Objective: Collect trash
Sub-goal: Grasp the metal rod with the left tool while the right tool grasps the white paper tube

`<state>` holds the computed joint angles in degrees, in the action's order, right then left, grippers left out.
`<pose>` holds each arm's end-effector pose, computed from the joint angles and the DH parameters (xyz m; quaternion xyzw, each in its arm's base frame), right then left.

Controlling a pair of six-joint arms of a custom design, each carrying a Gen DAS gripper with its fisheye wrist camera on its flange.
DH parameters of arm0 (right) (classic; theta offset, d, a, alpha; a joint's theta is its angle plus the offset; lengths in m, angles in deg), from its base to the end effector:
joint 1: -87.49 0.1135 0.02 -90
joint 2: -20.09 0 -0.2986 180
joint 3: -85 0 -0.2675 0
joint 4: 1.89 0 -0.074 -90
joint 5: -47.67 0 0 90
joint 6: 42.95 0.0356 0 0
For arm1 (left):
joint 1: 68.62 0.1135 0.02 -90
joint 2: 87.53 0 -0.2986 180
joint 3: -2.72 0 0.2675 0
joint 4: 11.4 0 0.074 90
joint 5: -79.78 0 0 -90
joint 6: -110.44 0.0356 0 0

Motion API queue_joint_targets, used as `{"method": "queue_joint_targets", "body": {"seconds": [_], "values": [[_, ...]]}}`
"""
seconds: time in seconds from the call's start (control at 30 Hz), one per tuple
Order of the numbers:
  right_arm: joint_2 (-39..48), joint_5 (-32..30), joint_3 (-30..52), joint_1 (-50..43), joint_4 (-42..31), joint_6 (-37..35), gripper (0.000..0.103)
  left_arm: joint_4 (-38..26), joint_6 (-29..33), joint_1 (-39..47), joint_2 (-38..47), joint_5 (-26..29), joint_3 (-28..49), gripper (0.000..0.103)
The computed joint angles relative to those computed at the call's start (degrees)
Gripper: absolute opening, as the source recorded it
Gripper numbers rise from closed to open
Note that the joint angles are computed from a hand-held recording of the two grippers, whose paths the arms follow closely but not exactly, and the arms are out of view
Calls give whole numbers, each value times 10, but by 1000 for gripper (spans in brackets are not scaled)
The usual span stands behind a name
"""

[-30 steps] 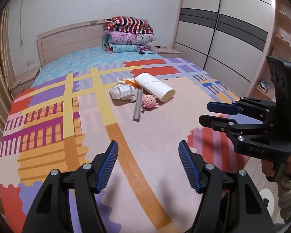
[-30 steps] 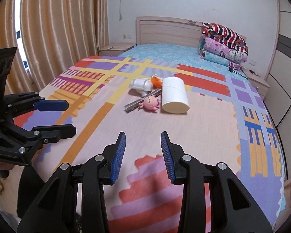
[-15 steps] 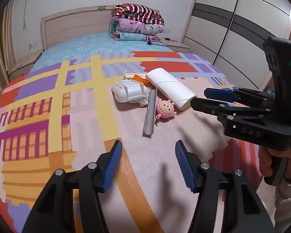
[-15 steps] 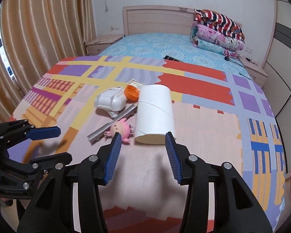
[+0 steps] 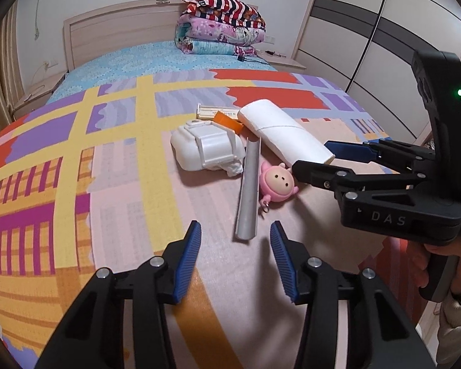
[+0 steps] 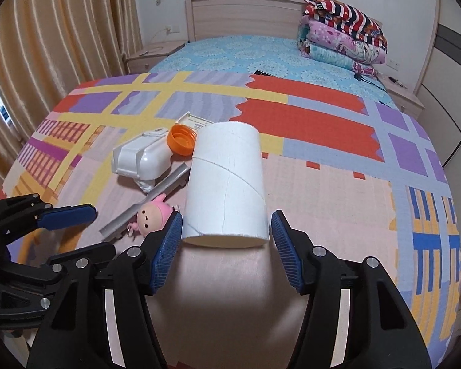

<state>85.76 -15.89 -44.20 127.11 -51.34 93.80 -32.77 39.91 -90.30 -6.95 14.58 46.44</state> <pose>0.1652 0.1162 0.2215 0.1097 0.9442 -0.0145 0.3103 0.2186 -0.1030 0.1572 0.3852 0.8588 -0.2117 0.2633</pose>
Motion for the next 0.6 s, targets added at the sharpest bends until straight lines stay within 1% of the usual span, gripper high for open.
{"method": "queue_joint_targets", "body": {"seconds": [0.03,0.07,0.1,0.17,0.2,0.27,0.4,0.6], "values": [[3,-3,1,-5,3,-5,60,2,-1,-5,3,-4,2,44],[7,-7,3,-11,6,-11,60,4,-2,-8,6,-5,5,41],[12,-11,4,-16,8,-15,60,5,-2,-10,9,-7,7,35],[15,-16,3,-21,12,-19,60,6,-2,-13,14,-8,10,29],[15,-16,2,-22,14,-19,59,8,0,-13,15,-8,10,23],[13,-16,-1,-21,16,-16,57,12,3,-12,17,-8,8,14],[7,-8,-4,-10,13,-16,55,15,8,-8,12,-6,3,14],[-11,14,-6,20,-11,1,55,11,14,-6,-28,-5,-17,12]]}}
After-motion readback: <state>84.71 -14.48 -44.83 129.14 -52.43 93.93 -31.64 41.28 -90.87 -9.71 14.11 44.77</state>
